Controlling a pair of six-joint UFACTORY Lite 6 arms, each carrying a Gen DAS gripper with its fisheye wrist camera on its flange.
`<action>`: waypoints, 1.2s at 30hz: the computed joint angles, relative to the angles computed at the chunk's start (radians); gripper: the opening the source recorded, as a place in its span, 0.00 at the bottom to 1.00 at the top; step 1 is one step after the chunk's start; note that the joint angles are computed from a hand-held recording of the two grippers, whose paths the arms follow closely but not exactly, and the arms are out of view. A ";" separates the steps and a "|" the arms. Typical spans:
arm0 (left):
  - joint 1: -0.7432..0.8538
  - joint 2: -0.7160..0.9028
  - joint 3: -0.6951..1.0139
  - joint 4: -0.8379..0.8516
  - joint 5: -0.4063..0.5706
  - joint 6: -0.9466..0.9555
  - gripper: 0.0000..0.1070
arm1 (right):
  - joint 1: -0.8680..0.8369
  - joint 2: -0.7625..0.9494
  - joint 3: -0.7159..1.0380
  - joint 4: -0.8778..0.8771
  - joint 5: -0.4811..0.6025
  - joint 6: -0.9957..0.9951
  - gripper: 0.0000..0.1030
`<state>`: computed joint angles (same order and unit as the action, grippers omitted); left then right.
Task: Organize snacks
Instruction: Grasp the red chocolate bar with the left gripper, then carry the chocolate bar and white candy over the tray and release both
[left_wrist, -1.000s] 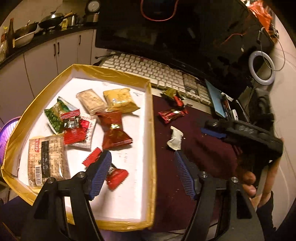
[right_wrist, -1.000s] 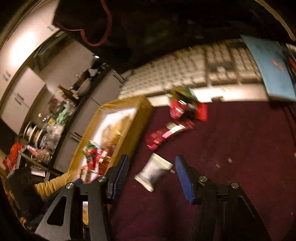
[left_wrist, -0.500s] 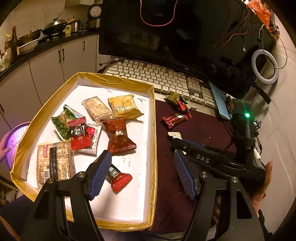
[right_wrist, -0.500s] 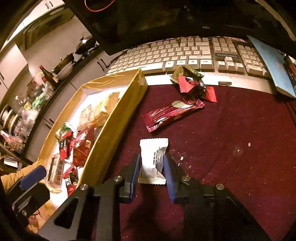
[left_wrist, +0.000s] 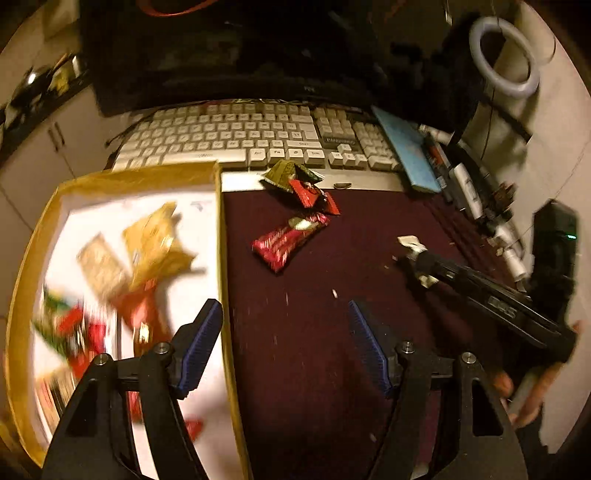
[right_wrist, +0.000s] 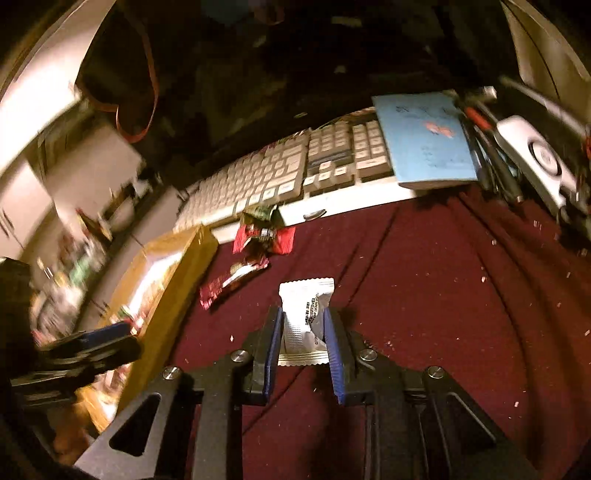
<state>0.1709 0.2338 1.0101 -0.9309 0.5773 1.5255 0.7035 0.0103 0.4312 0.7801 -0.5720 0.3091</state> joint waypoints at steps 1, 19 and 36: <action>-0.037 0.020 0.022 0.033 -0.025 -0.032 0.65 | -0.015 0.016 0.000 -0.043 0.004 0.044 0.23; -0.319 0.480 0.536 0.634 -0.086 -0.681 0.57 | 0.001 -0.011 -0.037 -0.087 -0.037 0.120 0.23; -0.281 0.173 0.051 0.263 -0.206 -0.268 0.28 | -0.006 -0.003 -0.034 -0.139 -0.034 0.143 0.23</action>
<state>-0.1102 0.4067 1.0606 -0.6675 0.3715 1.2576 0.6978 0.0076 0.3976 0.6415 -0.6057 0.4519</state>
